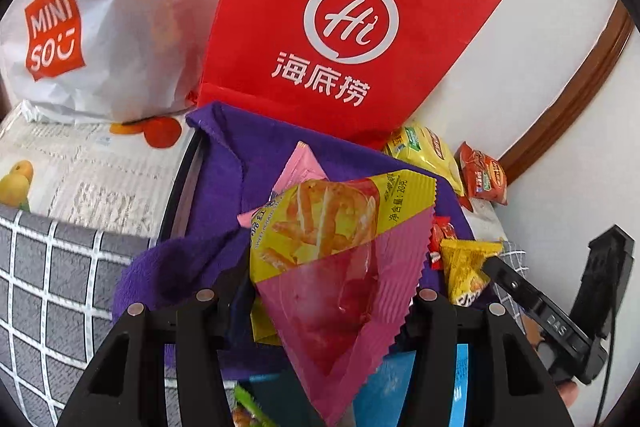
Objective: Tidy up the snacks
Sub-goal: 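Carry the yellow bag onto the purple towel and open the right gripper while the left carries the chip bag, then lower the yellow-pink chip bag onto the purple towel and open the left gripper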
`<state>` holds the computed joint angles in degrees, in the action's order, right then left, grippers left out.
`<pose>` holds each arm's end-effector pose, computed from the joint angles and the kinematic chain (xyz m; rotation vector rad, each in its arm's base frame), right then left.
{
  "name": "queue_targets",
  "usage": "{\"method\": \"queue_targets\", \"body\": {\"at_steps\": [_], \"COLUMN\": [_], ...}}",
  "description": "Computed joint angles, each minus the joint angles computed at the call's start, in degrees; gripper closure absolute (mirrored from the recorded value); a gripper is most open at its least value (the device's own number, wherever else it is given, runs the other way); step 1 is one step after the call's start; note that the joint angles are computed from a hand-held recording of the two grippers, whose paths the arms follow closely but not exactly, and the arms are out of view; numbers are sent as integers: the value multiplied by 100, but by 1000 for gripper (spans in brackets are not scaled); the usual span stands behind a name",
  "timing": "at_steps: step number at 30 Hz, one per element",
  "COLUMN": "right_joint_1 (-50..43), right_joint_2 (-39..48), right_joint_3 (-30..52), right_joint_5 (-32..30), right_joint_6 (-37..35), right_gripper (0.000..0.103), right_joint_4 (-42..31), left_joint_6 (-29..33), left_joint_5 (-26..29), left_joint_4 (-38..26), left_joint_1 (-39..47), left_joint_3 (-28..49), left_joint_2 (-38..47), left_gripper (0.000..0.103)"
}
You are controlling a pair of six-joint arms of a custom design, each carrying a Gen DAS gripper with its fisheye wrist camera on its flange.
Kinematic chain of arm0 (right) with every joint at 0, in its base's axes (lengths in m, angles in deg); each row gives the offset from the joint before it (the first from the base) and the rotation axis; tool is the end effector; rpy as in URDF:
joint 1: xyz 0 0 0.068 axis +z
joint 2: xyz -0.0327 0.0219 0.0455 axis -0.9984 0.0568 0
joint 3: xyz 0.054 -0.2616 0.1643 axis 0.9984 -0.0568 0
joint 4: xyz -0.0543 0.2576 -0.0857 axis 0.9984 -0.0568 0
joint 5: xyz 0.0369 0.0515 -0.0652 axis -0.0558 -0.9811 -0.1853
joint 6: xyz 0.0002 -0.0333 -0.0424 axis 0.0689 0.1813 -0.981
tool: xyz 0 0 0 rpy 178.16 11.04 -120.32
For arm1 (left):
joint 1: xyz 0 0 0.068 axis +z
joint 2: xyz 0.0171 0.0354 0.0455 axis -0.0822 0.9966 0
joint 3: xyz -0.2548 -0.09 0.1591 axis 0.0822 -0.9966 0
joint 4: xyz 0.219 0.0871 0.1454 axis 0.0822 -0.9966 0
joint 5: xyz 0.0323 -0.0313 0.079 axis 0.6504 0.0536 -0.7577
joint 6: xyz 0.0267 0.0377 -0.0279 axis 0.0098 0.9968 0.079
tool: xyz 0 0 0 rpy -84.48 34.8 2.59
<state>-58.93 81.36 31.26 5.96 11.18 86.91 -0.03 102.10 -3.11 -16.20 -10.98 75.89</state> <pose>0.2869 0.1449 0.0697 0.2853 2.3162 0.3958 0.3293 -0.0787 0.1070 0.0867 2.4577 -0.6069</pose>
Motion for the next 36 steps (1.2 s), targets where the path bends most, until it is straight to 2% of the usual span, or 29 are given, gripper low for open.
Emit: {"method": "queue_targets", "body": {"at_steps": [6, 9, 13, 19, 26, 31, 36], "right_joint_1": [88, 141, 185, 195, 446, 716, 1104], "right_joint_2": [-33, -75, -130, -127, -215, -313, -723], "right_joint_3": [-2, -3, -53, -47, 78, 98, -64], "right_joint_5": [10, 37, 62, 70, 495, 918, 1320], "right_joint_6": [-42, -76, -98, -105, -272, -400, -548], "right_gripper": [46, 46, 46, 46, 46, 46, 46], "right_joint_4": [33, 26, 104, 83, -219, -285, -260], "left_joint_6": [-36, 14, 10, 237, 597, 1069, 1774], "left_joint_5": [-80, 7, -190, -130, 538, 537, 984], "left_joint_4": [-278, -676, -610, -417, -506, -568, -930], "left_joint_1": [-99, -129, -183, -38, 588, 858, 1188], "left_joint_3": [369, 631, 508, 27, -428, -687, -876], "left_joint_2": [297, 457, 304, -285, -588, -675, -771], "left_gripper": [48, 39, 23, 19, 19, 19, 19]}}
